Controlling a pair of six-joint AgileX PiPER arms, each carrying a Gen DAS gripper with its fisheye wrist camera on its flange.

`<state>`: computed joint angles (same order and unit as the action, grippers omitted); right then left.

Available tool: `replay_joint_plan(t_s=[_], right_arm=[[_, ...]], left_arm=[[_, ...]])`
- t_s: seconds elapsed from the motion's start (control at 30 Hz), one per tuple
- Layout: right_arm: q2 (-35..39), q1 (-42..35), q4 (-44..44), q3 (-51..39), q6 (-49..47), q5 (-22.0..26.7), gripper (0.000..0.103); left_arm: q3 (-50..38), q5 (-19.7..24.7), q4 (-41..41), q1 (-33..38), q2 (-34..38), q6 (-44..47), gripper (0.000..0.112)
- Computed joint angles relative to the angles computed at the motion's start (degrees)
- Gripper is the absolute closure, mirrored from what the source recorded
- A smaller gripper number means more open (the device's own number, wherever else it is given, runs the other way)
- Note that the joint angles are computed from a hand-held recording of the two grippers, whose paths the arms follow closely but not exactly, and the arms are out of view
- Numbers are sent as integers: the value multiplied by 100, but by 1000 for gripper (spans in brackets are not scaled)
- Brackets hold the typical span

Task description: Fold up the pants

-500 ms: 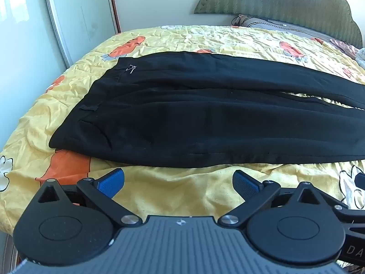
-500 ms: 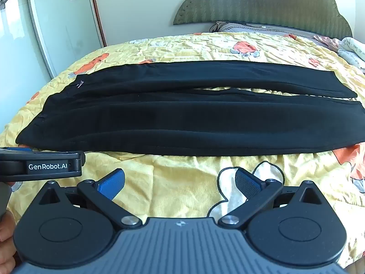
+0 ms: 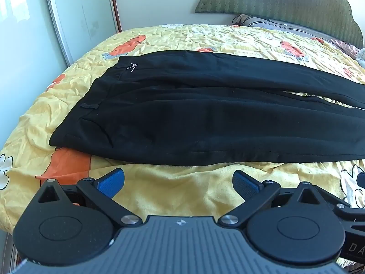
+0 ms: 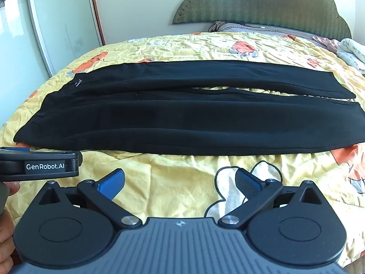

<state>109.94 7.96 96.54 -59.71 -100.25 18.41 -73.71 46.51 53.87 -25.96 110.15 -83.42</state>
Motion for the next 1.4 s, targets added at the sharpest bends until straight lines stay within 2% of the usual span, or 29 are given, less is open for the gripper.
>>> replay_joint_plan(t_s=[0.9,1.07,1.4], right_arm=[[-15,27,12,11,-86,-119,0],[-5,12,-270,-27,139,-86,0],[-38,-25,-276,-3,105,63,0]], left_arm=[[17,-41,10,-7,24,-1,11],[-9,-44,-12,7,45,99,10],[47,-43,38,-2,8,6,10]])
